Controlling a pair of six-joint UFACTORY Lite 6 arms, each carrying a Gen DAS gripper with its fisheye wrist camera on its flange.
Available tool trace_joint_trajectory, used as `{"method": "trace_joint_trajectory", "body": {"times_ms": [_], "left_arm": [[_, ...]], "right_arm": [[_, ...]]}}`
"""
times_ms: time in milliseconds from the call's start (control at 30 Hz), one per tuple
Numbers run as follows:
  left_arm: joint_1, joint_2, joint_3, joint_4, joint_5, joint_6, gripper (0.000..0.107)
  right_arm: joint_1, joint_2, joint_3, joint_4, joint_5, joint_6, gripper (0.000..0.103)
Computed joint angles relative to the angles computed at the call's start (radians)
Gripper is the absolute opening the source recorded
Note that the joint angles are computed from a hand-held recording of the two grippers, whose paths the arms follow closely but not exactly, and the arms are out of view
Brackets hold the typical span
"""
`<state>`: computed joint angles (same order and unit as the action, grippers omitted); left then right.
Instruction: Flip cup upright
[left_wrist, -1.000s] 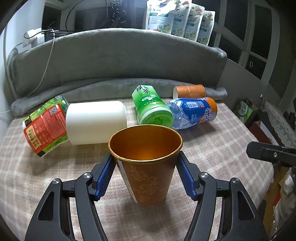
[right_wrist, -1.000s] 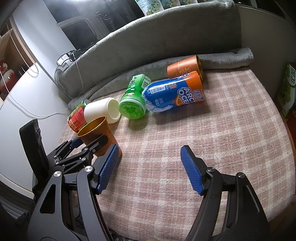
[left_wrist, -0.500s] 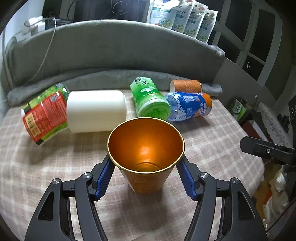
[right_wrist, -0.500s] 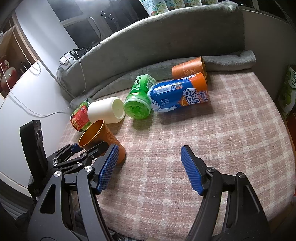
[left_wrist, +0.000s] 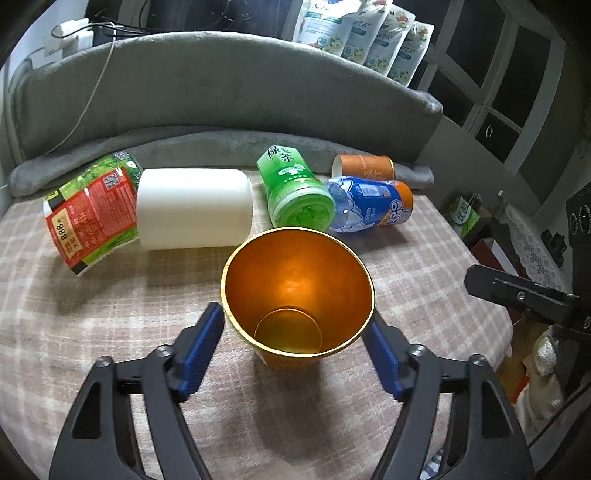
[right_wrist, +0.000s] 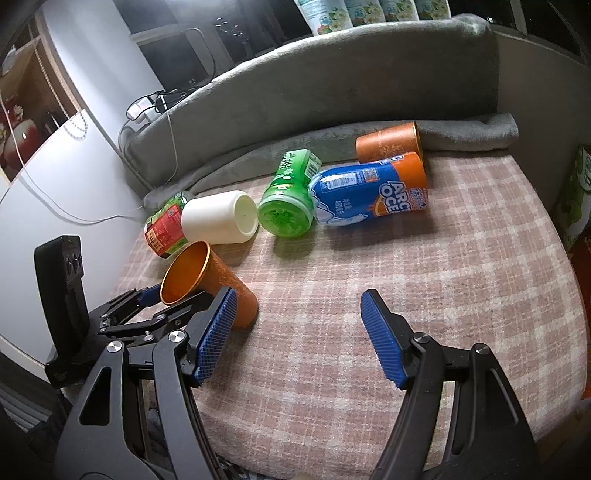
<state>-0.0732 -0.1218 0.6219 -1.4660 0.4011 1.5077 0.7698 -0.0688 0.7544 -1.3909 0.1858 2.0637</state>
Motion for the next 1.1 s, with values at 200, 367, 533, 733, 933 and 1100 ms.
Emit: {"method": "trace_joint_trajectory", "body": {"times_ms": [200,367,533,733,933,1100], "left_arm": [[0.017,-0.033,-0.015,0.011,0.01,0.006,0.079],[0.032,-0.079,-0.037,0.031,0.029,0.005,0.08],[0.06,-0.13,-0.061,0.076,0.055,-0.013,0.081],[0.126,-0.211,-0.102,0.091,0.089,-0.008,0.081],[0.229,-0.416,-0.201,-0.04,0.075,0.11,0.081],[0.243,-0.591,-0.275,-0.285,-0.028,0.314,0.081]], "right_arm": [[0.015,0.026,0.018,-0.074,0.016,0.068,0.072],[0.02,0.019,0.012,-0.165,0.037,0.162,0.078],[0.043,0.013,0.014,-0.201,0.096,0.19,0.083],[0.103,0.0,0.006,-0.242,0.226,0.223,0.087],[0.201,0.022,0.027,-0.226,0.438,0.205,0.091],[0.294,0.07,0.056,-0.214,0.644,0.203,0.103]]}}
